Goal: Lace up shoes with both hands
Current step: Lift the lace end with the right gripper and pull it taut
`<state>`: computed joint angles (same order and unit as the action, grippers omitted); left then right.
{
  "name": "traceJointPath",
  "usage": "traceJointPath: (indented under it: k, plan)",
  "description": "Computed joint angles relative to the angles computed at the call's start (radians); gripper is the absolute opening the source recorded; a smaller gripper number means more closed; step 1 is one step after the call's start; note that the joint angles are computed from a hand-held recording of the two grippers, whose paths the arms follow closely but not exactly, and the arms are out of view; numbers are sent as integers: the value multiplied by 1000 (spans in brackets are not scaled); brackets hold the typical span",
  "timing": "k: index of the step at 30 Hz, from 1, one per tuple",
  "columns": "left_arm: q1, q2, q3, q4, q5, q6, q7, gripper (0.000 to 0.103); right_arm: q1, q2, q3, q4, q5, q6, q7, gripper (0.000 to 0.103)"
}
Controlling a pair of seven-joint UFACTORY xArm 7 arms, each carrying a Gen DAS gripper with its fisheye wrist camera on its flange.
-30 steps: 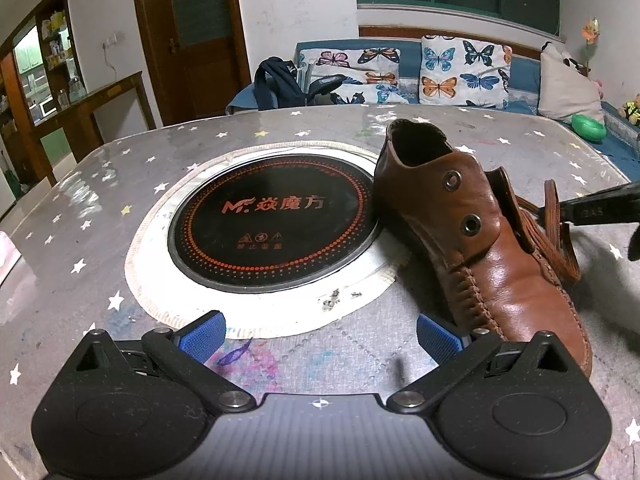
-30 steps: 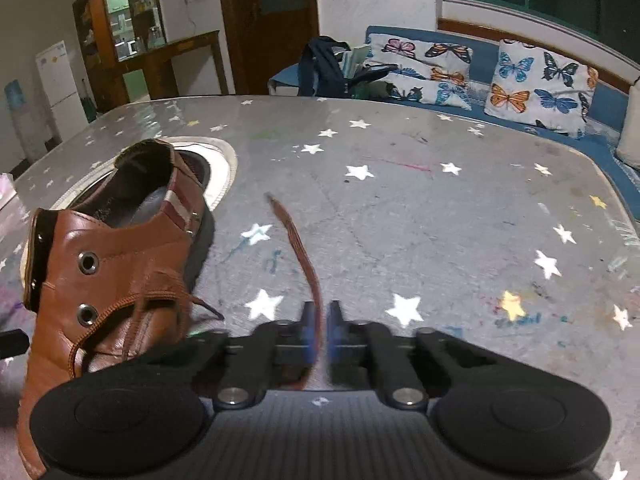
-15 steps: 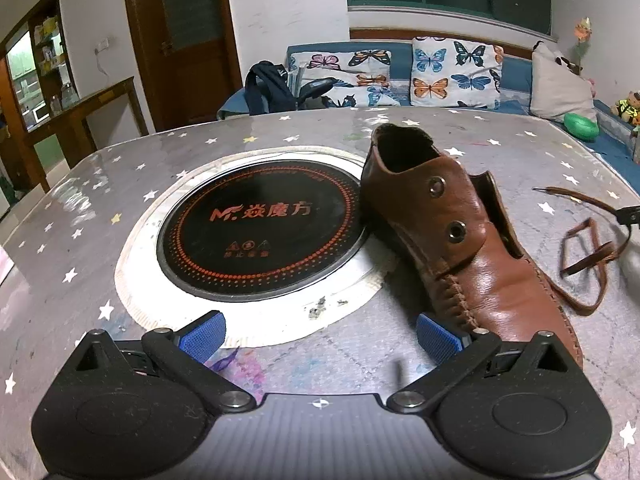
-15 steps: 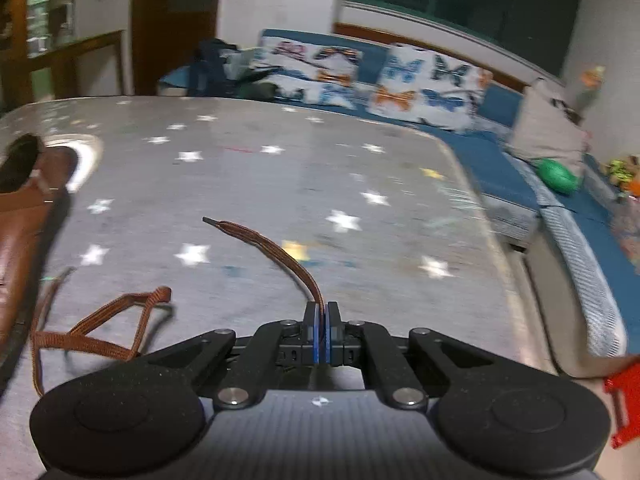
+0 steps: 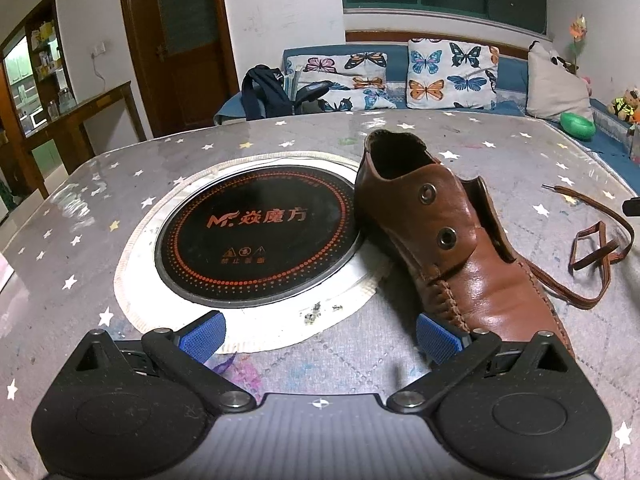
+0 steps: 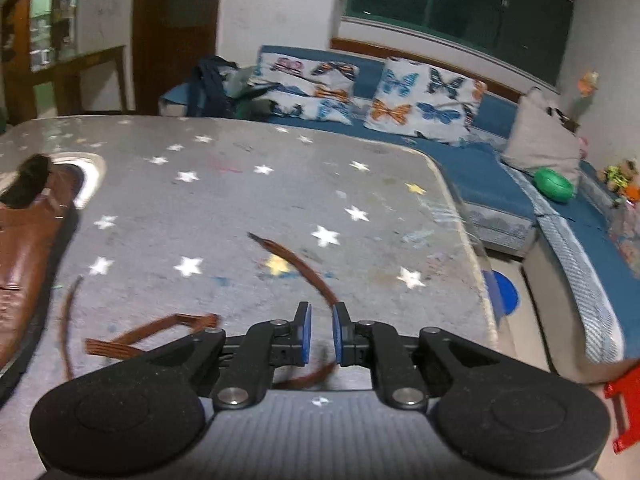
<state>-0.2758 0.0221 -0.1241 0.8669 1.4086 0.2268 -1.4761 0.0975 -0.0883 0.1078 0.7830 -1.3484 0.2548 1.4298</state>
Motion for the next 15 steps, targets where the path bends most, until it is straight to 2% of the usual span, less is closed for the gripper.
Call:
traceJointPath:
  k: [3,8,12,15]
  plan:
    - [0,1,0,-1,1,-1,0,103,12,-6,11,-2,12,-7,-30,19]
    - [0,-2,1,-3,9,-6,-8,103,18,20,10,26,-6,0,-18,20]
    - [3,-6,1,-7,17,-7,-17,103,19,63,-8,64,-32,10,5,25]
    - [5,-6,0,-7,14,-8,-16,103,17,121,-36,108,-4,-15,-9,26]
